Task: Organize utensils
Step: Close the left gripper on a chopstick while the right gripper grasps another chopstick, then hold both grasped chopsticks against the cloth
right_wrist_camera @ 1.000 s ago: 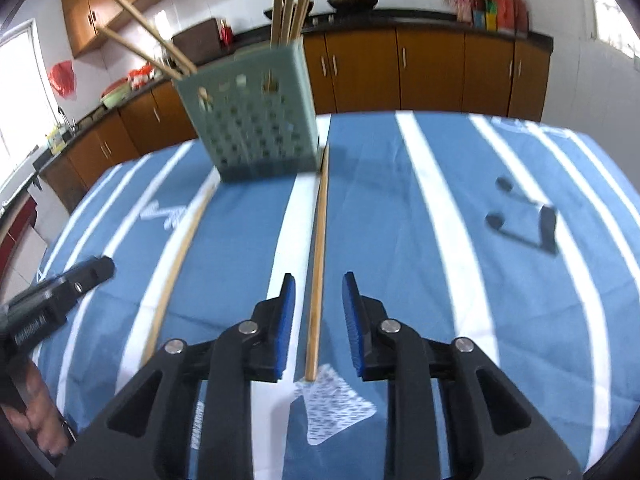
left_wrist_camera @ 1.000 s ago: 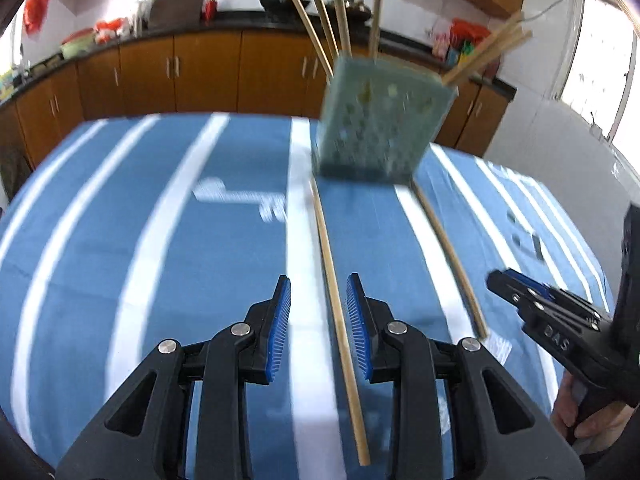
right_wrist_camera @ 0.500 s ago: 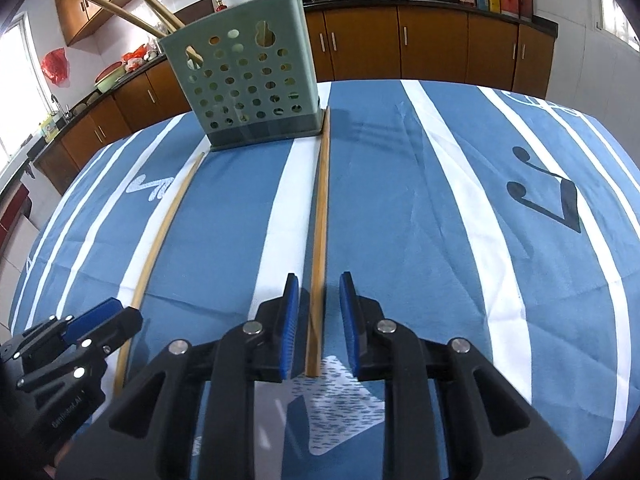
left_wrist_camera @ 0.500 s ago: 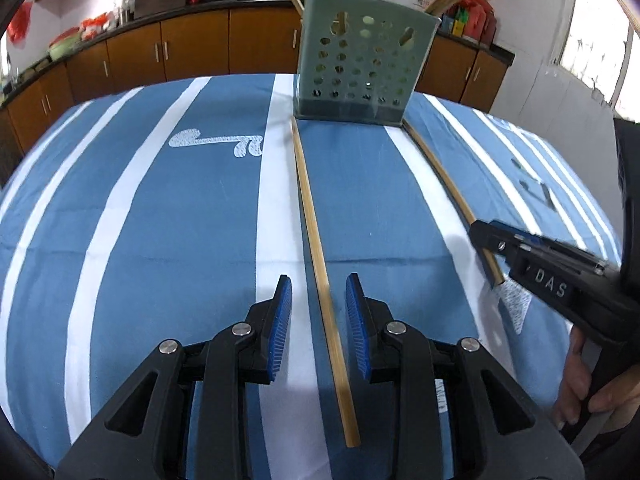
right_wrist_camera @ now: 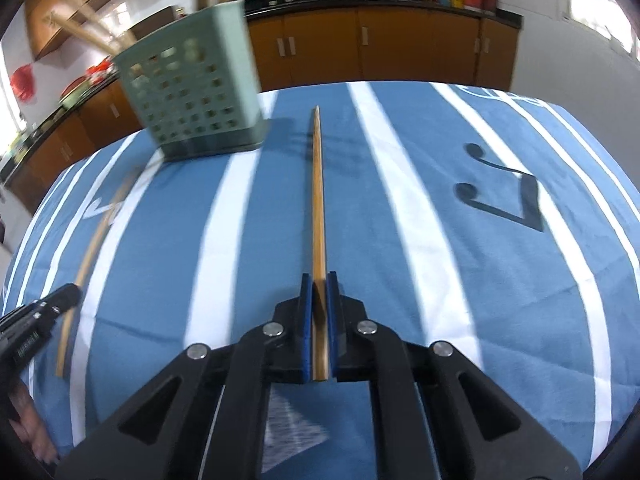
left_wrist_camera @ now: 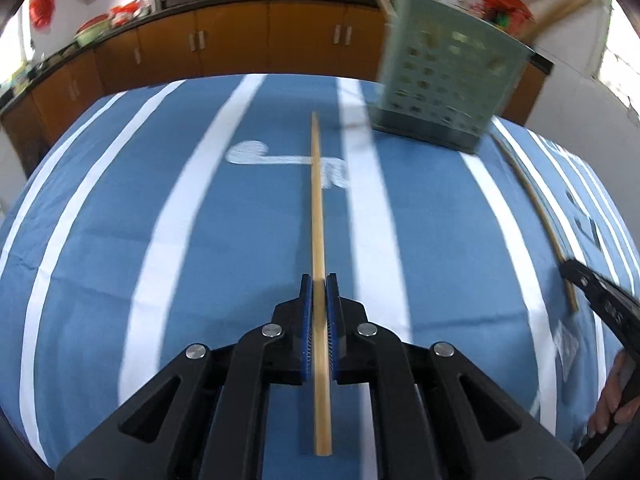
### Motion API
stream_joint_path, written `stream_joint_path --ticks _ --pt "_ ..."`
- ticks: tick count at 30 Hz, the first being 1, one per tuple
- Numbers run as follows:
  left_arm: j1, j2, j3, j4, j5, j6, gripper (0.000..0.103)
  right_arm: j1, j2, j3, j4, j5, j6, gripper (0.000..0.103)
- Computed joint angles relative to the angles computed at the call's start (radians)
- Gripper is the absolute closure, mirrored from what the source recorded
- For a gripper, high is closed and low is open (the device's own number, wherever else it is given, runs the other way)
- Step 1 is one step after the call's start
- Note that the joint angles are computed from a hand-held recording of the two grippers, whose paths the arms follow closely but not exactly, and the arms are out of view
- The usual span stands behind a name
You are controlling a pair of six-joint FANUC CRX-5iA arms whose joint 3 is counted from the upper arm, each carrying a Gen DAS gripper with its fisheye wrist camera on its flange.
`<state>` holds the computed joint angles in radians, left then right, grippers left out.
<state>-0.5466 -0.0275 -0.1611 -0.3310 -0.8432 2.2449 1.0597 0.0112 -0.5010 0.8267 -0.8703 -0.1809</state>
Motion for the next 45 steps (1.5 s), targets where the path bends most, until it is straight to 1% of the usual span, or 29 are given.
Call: stream_joint_path --ticks 5,7,9,15,22,30,37,45 --pt "0.035 -0.002 -0.001 0.000 0.003 -0.002 0.096 -0.002 -0.005 -0.009 0.007 -0.010 -0.006 0.095" --pt "0.049 0.001 0.001 0.004 0.007 -0.005 0.096 -0.004 -0.005 -0.012 0.011 0.000 -0.002 0.095" --pt "0.068 -0.002 -0.008 0.025 0.029 -0.030 0.096 -0.013 -0.009 -0.017 0.015 0.030 0.009 0.095" --pt "0.096 -0.019 -0.047 0.071 0.092 -0.110 0.095 -0.029 0.005 0.001 0.007 0.041 0.067 0.095" --pt "0.104 -0.027 -0.065 0.086 0.119 -0.121 0.095 -0.042 0.013 0.005 0.016 0.049 0.077 0.095" --pt "0.142 -0.046 -0.112 0.168 0.172 -0.173 0.095 -0.043 0.010 0.001 0.016 0.054 0.074 0.095" --pt "0.137 -0.044 -0.107 0.160 0.168 -0.161 0.095 -0.046 0.008 -0.002 0.019 0.065 0.066 0.095" --pt "0.148 -0.050 -0.123 0.188 0.187 -0.180 0.095 -0.047 0.007 -0.004 0.020 0.068 0.064 0.095"
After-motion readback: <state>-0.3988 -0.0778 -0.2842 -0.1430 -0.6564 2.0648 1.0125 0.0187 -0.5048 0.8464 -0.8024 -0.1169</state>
